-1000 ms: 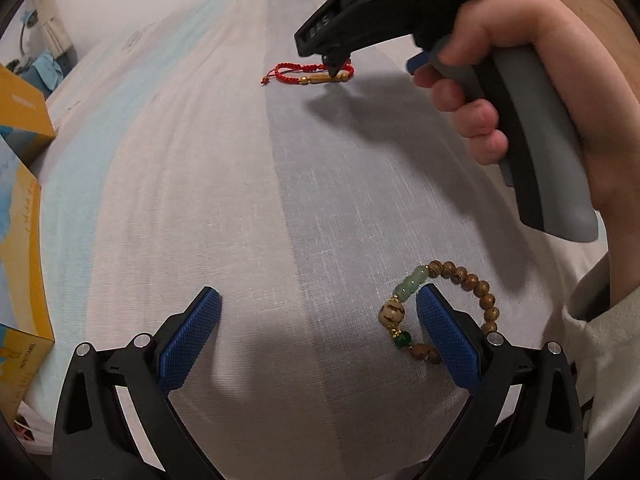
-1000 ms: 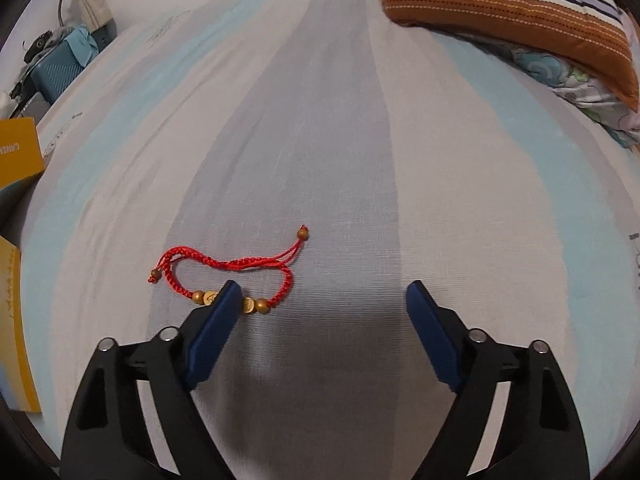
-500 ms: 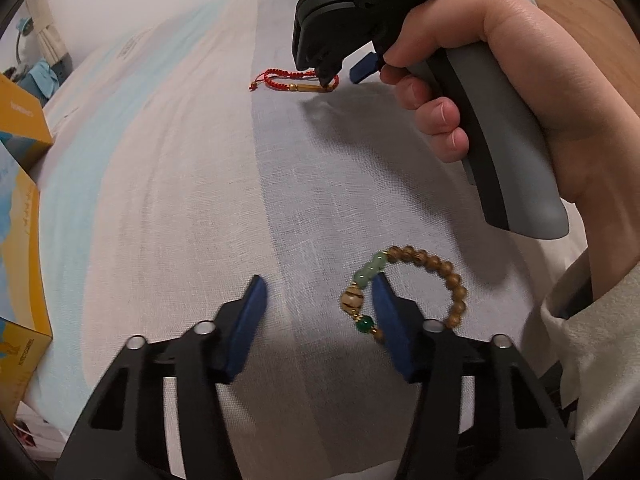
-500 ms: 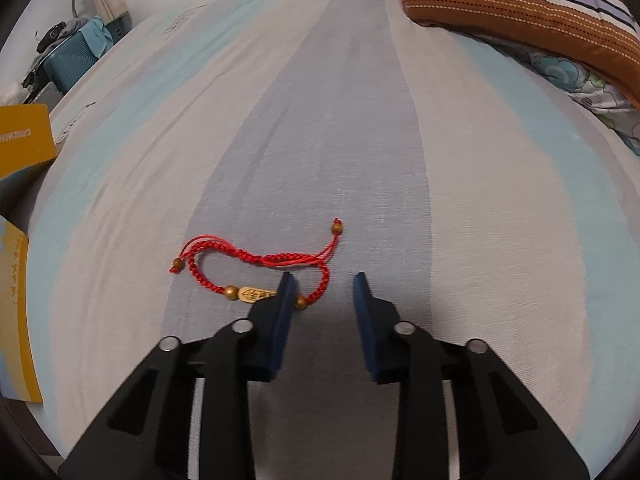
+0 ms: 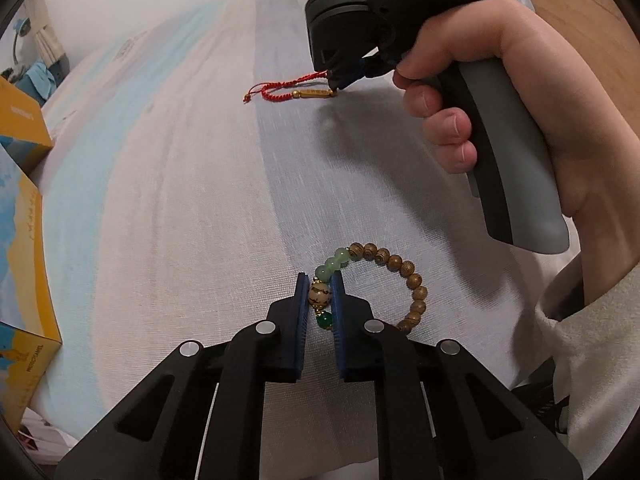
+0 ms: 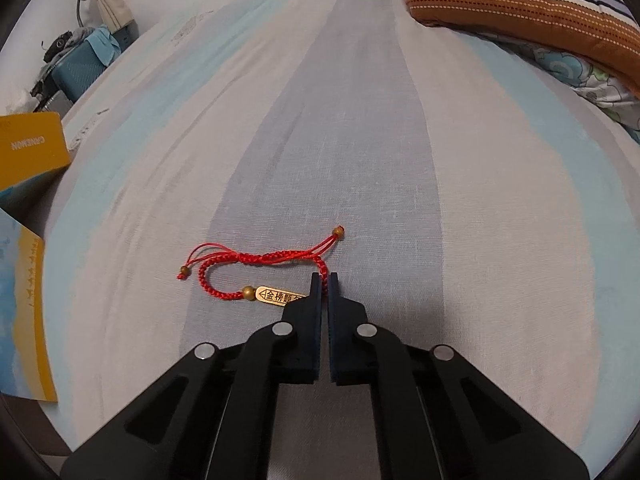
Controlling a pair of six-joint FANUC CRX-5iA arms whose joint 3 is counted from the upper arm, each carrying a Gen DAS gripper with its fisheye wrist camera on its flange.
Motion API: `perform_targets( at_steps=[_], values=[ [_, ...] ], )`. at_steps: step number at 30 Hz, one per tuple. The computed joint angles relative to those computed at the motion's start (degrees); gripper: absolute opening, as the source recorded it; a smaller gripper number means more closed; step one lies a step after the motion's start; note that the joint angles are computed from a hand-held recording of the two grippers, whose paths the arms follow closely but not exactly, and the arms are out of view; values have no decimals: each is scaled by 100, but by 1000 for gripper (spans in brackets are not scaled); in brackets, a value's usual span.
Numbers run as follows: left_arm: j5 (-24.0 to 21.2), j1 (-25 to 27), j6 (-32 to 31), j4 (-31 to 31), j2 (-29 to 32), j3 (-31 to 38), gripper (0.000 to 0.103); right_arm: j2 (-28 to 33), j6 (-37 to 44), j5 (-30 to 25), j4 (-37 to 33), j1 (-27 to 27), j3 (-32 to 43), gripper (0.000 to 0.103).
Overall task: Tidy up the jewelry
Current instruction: 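Close the left tool on the wooden bracelet while the right tool grips the red cord bracelet, then lift and carry both held bracelets over to the white box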
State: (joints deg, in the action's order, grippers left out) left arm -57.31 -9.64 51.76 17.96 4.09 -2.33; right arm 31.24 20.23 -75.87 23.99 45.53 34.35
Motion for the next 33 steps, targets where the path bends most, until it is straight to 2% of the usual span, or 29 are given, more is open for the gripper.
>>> perform_targets(
  at_steps=[18,33],
  values=[
    [-25,174,-186,321,-227,-162,10,-506,-289,448,224,47,-553,2],
    [-99,360,-168,497,-354,-134,10,-696,-406,521,492,192,-679,2]
  ],
)
